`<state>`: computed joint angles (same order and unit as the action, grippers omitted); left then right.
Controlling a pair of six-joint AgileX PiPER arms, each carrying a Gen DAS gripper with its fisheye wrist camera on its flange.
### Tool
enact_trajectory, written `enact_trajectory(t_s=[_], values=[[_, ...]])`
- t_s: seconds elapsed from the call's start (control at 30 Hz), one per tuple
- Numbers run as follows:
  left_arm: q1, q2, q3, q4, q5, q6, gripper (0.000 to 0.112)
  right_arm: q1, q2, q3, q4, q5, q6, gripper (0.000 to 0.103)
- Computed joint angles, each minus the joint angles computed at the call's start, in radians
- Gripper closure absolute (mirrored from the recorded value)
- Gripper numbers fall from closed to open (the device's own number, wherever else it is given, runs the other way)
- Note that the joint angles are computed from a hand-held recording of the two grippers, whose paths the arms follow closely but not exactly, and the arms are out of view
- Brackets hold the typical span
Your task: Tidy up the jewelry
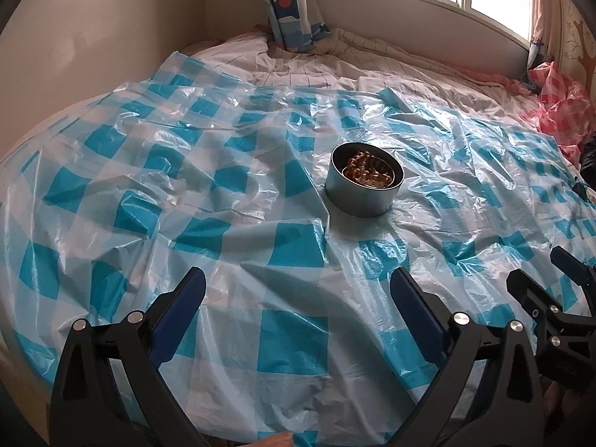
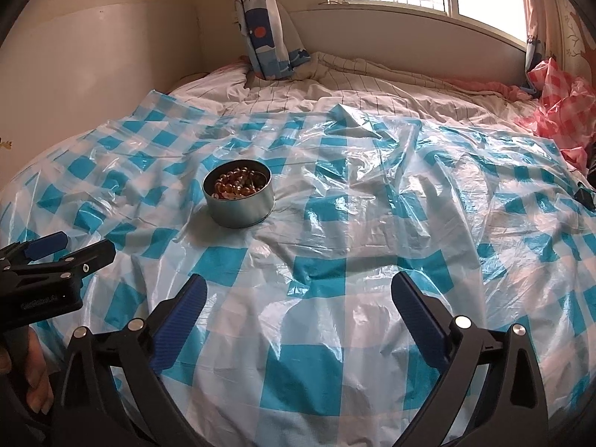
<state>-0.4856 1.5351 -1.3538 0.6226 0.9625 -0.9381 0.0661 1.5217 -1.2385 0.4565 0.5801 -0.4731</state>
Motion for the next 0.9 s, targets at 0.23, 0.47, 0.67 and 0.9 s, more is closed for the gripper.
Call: enact_trajectory(t_s=[0.23,0.47,0.67,0.9], values=[[-0.011,0.010,-0.007,0.017,0.015,0.001,0.017,-0.002,0.001,0.000,0.005,0.001,-0.007,0.008],[-0.011,0.011,-0.008,0.013,0.015,0.007,0.017,-0.001,0.001,-0.001,0.005,0.001,-0.005,0.008],[-0.018,0.019,-0.012,0.011,0.017,0.012,0.017,-0.003,0.002,0.000,0.006,0.001,-0.009,0.008],[-0.022,0.022,-0.016,0.013,0.020,0.009,0.017,-0.004,0.004,-0.001,0.006,0.001,-0.009,0.008]])
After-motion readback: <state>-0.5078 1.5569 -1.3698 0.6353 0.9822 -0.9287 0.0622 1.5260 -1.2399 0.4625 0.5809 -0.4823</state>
